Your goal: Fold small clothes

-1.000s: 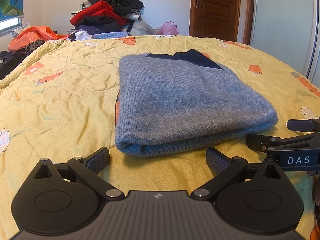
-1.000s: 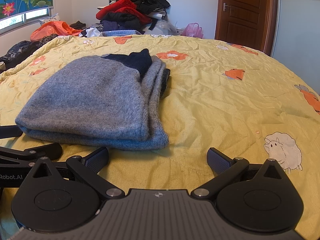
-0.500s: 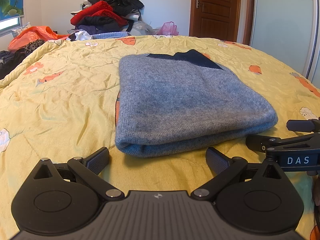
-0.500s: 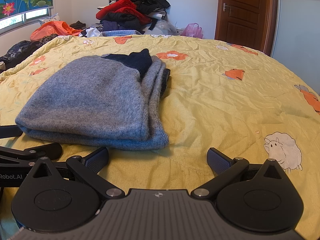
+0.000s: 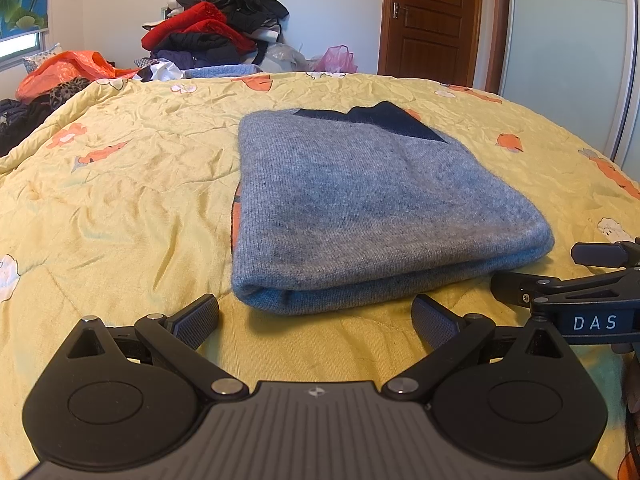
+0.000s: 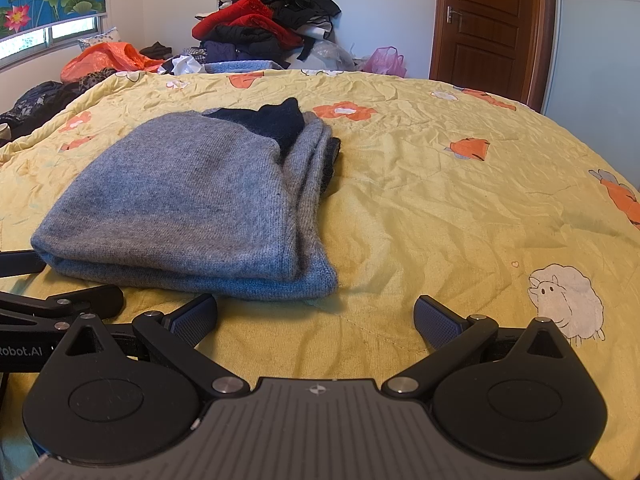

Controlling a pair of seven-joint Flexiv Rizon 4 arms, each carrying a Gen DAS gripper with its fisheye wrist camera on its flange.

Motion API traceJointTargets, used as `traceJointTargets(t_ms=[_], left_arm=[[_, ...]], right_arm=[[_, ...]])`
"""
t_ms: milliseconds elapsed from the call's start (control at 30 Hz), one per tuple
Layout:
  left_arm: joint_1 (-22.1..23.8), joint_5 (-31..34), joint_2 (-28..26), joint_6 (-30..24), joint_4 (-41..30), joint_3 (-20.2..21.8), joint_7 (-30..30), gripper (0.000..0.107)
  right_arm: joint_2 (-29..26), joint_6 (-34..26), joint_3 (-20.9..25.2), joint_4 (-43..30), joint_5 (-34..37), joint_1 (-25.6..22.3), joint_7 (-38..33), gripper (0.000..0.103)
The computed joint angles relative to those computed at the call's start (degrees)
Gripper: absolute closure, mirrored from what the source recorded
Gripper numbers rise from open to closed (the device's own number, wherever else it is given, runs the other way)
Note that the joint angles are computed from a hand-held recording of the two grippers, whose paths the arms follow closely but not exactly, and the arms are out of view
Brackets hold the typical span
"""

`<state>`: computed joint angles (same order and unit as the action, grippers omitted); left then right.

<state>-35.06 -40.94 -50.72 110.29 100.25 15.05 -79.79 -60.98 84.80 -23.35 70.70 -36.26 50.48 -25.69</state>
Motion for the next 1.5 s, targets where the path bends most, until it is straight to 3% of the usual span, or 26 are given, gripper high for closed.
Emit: traceJointTargets(t_ms=[1233, 1267, 1367, 1500], left_arm=[[1.55, 0.24, 0.74, 0.73, 0.47, -2.13, -0.2, 0.004], [1.05, -0.08, 0.69, 0.29, 0.43, -1.5, -0.21, 0.004], [-6.17, -4.98, -1.59, -5.86, -1.77, 7.43, 0.56, 0.004], [-7.02, -3.42, -1.8, -7.29, -1.95, 9.32, -3.56, 0.004]], right_arm=[[-0.02, 0.26, -0.48, 0.26, 0.43, 0.35, -0.04, 0.0], [-0.03, 0.18, -0.44, 0.2, 0.43, 0.34, -0.07, 0.0], [-0.02, 0.24, -0.49, 0.26, 0.43, 0.36, -0.03, 0.0], [-0.02, 0.21, -0.44, 0.2, 0.45, 0.34, -0.06, 0.0]])
